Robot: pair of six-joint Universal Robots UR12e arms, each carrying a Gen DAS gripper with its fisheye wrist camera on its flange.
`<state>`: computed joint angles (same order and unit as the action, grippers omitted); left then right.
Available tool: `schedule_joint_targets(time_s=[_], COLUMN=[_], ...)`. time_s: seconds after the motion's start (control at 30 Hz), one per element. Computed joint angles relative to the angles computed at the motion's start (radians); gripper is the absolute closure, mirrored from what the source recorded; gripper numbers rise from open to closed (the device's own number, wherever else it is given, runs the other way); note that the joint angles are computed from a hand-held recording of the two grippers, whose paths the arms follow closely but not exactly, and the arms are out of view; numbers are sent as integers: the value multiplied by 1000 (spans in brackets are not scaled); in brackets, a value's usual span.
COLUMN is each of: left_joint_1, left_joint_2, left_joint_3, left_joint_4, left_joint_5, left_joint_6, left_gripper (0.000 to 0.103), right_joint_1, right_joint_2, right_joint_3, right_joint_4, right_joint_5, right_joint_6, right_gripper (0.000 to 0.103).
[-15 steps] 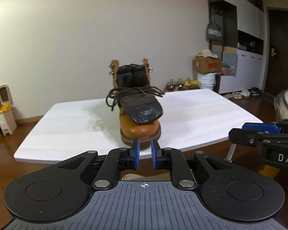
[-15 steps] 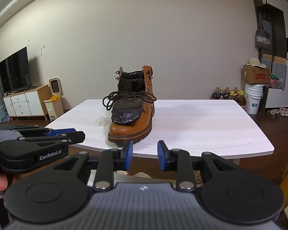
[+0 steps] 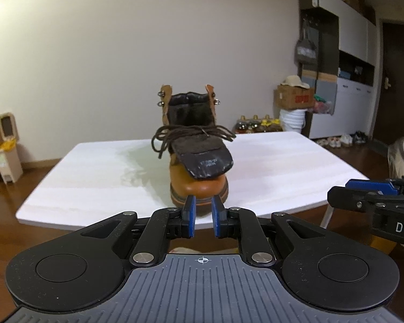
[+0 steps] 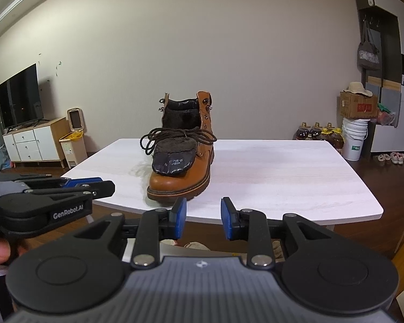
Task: Lace up shoes with both hands
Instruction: 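Move both tools toward the tan boot on the table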
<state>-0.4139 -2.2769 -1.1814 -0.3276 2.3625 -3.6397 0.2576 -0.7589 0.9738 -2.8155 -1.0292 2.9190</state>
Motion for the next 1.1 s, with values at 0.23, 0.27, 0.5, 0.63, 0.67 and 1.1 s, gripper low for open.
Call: schedule_joint_targets(time_s=[0.23, 0.27, 0.5, 0.63, 0.67, 1.1], left_joint_1=[18, 20, 33, 51, 56, 105], left_joint_2=[-3, -7, -17, -8, -7, -16], left_joint_3=[24, 30, 41, 32, 30, 27], left_joint_4=[-63, -69, -46, -50, -51, -5], left_joint_5=[-20, -11, 10, -41, -52, -141], left_joint_6=[-12, -14, 24, 9, 9, 102], left_gripper=[89, 89, 88, 86, 86, 84], right_joint_1=[-1, -1, 1, 4, 5, 22], right_joint_2=[10, 13, 42, 69, 77, 248], right_joint_3=[-24, -31, -94, -150, -164, -496], right_joint_4=[15, 23, 67, 104, 112, 334], right_joint_5=[-3, 2, 24, 27, 28, 118], right_joint_6=[4, 2, -28, -53, -60, -291], right_gripper=[72, 72, 72, 72, 72, 72])
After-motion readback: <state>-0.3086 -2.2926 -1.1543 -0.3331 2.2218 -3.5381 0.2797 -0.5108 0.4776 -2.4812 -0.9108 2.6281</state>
